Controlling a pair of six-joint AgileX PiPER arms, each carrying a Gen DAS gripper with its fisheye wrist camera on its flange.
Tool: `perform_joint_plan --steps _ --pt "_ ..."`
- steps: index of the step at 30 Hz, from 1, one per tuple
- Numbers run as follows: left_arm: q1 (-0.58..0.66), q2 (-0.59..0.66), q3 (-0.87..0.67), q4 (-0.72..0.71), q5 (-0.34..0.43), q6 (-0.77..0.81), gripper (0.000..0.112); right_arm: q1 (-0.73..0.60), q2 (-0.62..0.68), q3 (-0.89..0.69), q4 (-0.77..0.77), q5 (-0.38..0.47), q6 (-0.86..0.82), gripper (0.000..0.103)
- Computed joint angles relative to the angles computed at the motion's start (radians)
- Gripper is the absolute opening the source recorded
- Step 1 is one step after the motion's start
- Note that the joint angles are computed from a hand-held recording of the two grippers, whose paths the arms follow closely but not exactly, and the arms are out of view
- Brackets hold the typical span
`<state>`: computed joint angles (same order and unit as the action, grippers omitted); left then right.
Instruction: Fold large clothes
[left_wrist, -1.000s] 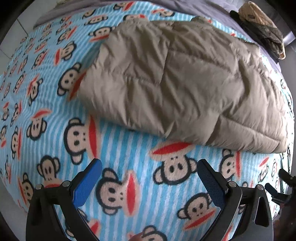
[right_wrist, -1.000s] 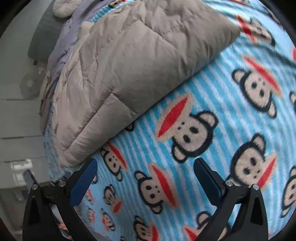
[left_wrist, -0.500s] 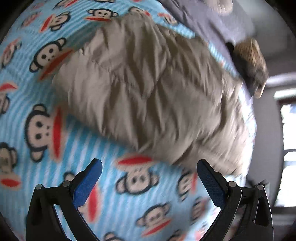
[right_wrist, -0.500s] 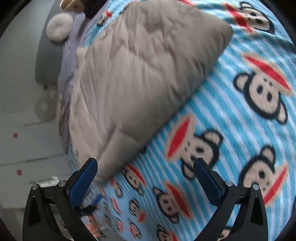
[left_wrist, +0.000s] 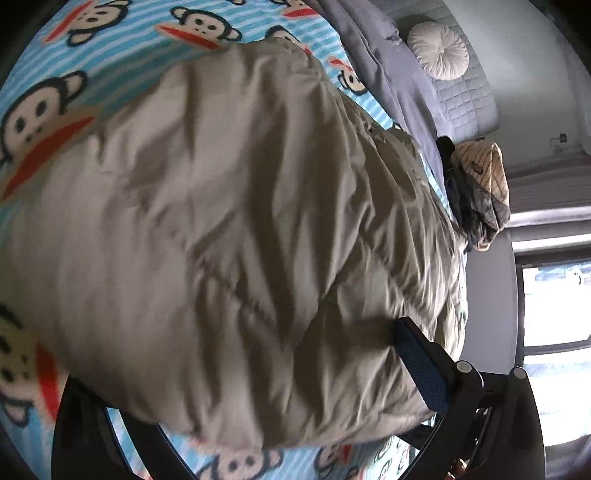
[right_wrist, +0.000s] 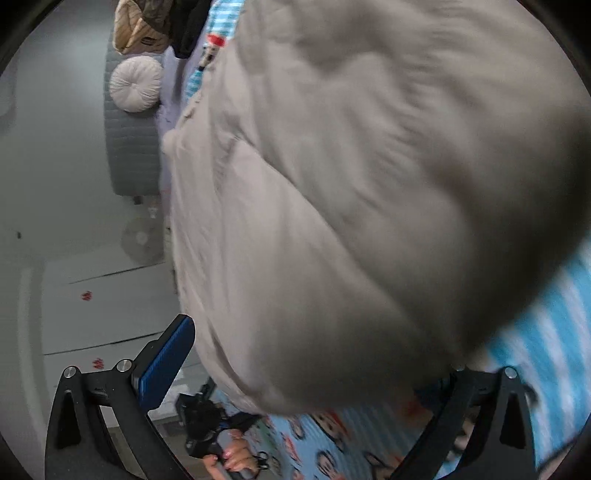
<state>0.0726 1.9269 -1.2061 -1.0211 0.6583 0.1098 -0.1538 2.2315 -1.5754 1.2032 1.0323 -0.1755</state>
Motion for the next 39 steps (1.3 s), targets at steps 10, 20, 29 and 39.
perform_joint_plan --steps 10,20,29,39 --pt "-0.026 0.059 -0.067 0.003 -0.064 -0.049 0.045 0.032 0.065 -0.074 0.003 -0.049 0.079 0.092" --pt "0.008 -0.118 -0.083 0.022 0.044 0.027 0.021 0.025 -0.049 -0.032 -0.003 -0.014 0.09 0.024" --pt "0.157 -0.446 0.274 0.02 0.305 0.167 0.021 0.005 -0.375 0.378 -0.045 -0.008 0.003 0.024" --pt "0.213 -0.755 0.563 0.249 0.438 0.074 0.021 0.004 -0.637 0.764 -0.151 -0.011 0.025 0.025"
